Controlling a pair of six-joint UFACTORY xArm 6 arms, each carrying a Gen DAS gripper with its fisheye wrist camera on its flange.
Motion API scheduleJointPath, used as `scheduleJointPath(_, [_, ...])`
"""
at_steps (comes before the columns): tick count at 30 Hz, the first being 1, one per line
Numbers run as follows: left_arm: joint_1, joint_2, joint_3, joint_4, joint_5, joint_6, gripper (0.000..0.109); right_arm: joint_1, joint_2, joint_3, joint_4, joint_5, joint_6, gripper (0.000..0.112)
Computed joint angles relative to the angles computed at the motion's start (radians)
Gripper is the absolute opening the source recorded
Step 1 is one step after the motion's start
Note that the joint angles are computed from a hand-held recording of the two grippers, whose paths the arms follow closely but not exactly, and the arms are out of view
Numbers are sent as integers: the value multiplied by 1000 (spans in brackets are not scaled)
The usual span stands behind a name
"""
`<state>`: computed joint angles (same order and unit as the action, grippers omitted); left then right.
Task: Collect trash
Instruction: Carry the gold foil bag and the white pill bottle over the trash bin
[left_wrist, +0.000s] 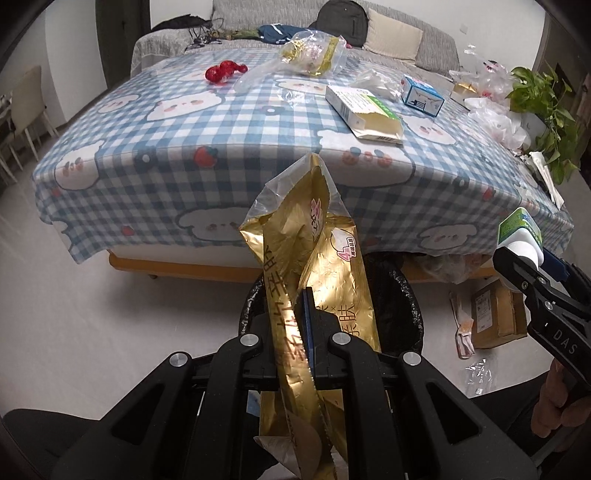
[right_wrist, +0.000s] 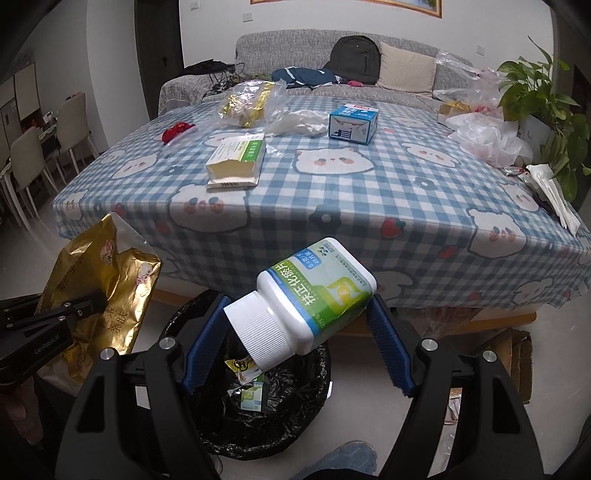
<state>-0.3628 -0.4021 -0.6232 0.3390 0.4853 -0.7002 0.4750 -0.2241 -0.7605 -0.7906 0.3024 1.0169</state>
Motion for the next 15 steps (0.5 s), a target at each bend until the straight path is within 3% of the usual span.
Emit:
scheduleJointPath(11, [21, 103, 54, 8, -146, -9, 7, 9, 85, 38, -47, -41, 100, 72])
scheduleJointPath(15, [30, 168, 46, 73, -191, -65, 7, 1, 126, 39, -87, -62, 144, 72])
